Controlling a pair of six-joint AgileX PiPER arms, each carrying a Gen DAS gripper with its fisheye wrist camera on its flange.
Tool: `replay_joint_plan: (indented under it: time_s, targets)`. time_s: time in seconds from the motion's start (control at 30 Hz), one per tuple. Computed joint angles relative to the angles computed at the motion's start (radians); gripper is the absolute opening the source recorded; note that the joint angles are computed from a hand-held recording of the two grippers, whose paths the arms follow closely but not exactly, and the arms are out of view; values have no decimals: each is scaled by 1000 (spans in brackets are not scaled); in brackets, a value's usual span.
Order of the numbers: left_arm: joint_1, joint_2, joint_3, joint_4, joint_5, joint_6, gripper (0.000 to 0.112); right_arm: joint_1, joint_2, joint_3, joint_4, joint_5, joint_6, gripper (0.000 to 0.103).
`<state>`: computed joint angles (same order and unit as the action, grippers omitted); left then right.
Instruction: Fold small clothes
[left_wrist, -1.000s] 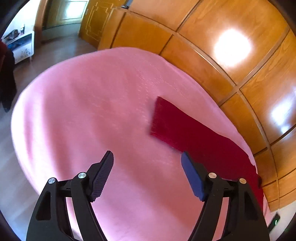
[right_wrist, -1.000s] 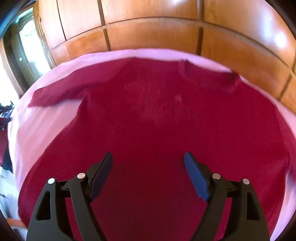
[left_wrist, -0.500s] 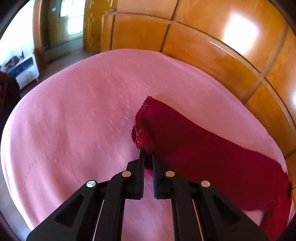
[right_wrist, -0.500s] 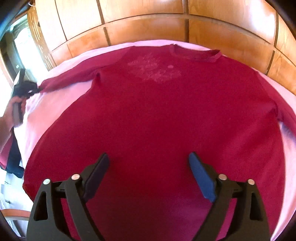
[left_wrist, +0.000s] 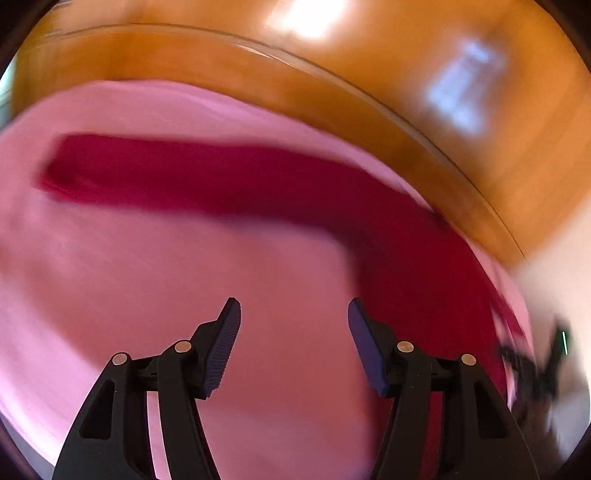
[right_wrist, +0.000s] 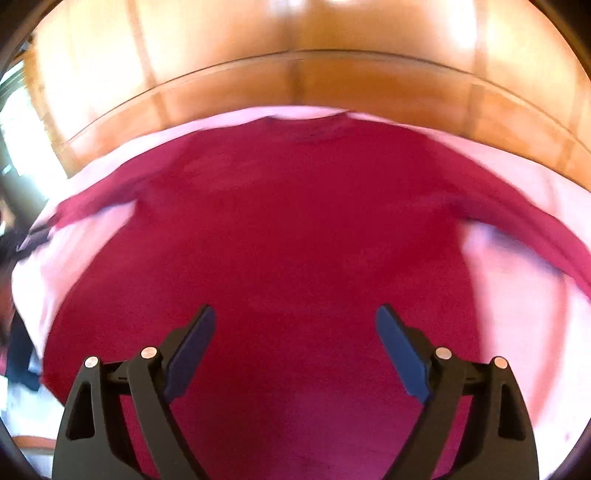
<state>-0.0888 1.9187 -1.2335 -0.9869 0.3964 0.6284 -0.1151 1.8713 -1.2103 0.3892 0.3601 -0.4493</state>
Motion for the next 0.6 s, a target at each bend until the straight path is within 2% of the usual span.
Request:
replay_joint_plan:
  time_s: [0.1, 0.2, 0.23, 0.27, 0.3, 0.33, 0.4, 0.47, 0.6]
  targets:
    - [-92, -16, 79, -93, 20, 132, 59, -103, -45, 59, -69, 19, 67, 83]
    - [-159, 7, 109, -79, 2, 115, 58, -191, -67, 127, -30, 68, 18, 73]
    - [-193, -2, 133, -47, -55, 87, 48, -212, -75, 151, 7, 81, -24, 67]
    - [-200, 8, 126, -29, -77, 75, 36, -232, -88, 182, 62, 92, -86, 64]
    - [-197, 12, 126, -51, -58, 95, 13, -242, -119, 230, 104, 82, -142, 55]
    - [-189, 18, 125, -90, -46, 117, 11, -244, -137, 253, 115, 82, -167, 35]
    - [-205, -6, 152, -77, -73, 91, 9, -231, -177, 297, 110, 82, -181, 7]
    - [-206, -32, 183, -106, -78, 109, 9, -212, -225, 337, 60, 60, -162, 6]
    - [-235, -70, 212, -8, -96, -6, 9, -276, -249, 347, 124, 121, -267, 6]
